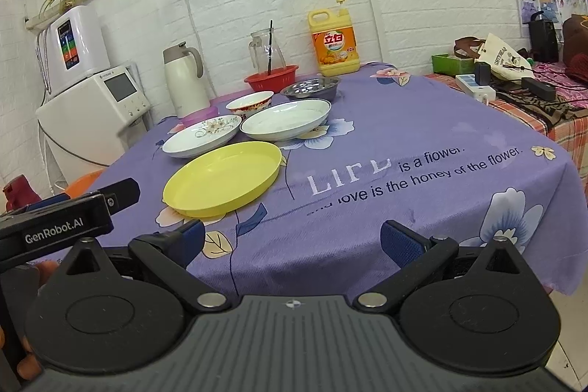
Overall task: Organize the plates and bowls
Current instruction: 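Move the left gripper toward the yellow plastic plate's rim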
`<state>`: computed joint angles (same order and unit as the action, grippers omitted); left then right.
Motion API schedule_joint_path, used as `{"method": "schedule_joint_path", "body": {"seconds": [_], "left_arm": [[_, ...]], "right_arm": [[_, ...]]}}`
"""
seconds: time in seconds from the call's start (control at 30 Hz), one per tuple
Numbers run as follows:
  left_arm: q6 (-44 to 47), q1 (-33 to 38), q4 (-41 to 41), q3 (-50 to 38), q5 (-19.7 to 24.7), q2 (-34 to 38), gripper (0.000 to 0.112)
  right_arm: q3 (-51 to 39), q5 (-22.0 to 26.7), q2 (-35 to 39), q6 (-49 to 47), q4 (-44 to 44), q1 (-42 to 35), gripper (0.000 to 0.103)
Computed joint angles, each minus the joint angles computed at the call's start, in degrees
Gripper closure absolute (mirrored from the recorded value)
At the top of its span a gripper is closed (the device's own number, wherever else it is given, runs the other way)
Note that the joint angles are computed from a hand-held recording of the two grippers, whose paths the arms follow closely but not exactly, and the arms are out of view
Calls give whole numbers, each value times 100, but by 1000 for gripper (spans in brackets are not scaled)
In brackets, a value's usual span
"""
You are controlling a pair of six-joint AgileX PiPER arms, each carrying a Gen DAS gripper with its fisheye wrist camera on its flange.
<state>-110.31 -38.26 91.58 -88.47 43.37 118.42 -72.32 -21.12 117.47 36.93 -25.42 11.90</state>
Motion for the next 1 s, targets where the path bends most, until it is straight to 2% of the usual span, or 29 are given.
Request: {"method": "schedule_joint_path", "body": {"seconds": [1.0], "left_arm": [[176,33,-171,-123,-32,89,10]], "right_arm": [[-163,182,78,696,-720,-8,0]]}}
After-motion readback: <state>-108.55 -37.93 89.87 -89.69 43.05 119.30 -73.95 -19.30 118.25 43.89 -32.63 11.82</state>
